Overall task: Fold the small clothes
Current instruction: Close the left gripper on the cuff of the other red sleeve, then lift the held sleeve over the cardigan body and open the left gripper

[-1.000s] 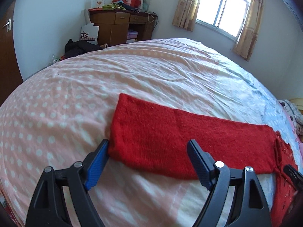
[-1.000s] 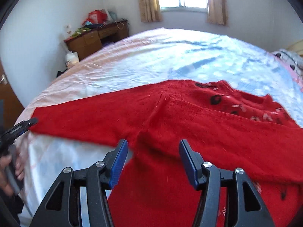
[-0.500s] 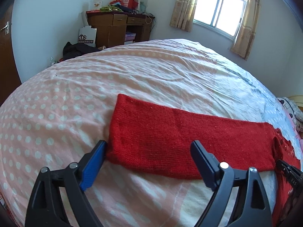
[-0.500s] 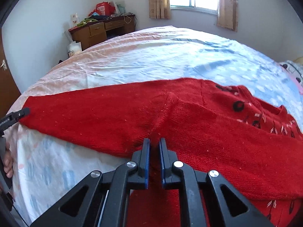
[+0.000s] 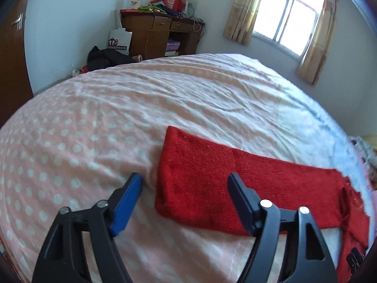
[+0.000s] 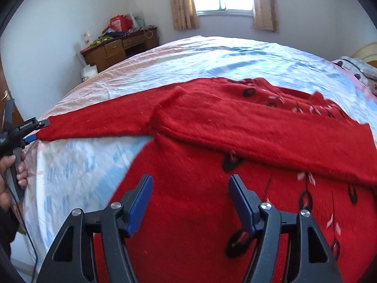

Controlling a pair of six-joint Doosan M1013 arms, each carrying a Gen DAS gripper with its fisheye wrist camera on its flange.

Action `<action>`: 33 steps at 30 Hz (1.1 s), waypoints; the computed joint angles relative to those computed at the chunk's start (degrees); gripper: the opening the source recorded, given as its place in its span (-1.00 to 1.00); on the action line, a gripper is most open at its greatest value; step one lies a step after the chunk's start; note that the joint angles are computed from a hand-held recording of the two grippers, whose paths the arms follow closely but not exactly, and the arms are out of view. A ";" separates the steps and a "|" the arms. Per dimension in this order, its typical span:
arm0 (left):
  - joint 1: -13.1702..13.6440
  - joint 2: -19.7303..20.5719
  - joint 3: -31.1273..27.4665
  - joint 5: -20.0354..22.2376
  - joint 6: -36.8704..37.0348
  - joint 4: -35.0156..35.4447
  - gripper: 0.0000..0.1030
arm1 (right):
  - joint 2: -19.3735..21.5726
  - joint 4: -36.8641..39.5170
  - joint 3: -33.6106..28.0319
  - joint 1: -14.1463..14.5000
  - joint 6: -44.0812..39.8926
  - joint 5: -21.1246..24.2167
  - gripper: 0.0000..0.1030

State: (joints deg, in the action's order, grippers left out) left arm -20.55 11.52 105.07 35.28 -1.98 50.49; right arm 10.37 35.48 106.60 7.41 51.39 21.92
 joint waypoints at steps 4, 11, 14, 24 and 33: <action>0.06 2.11 -3.04 1.73 9.70 -4.70 0.22 | -0.52 8.65 2.29 0.07 -9.22 -3.94 0.42; 1.46 1.09 -2.20 -3.88 11.50 -8.68 -0.67 | -0.70 15.96 3.73 0.45 -20.70 -5.64 0.68; 1.92 -0.14 -1.03 -6.09 9.22 -9.29 -0.69 | -0.81 20.19 4.34 0.38 -25.25 -6.32 0.69; 0.21 -2.48 -1.62 -10.37 5.98 -5.76 -0.70 | -0.75 25.16 4.41 -0.22 -29.82 -5.30 0.70; -2.88 -2.87 -5.44 -14.04 11.61 -7.82 -0.70 | -3.87 32.79 4.72 -5.89 -29.88 4.89 0.70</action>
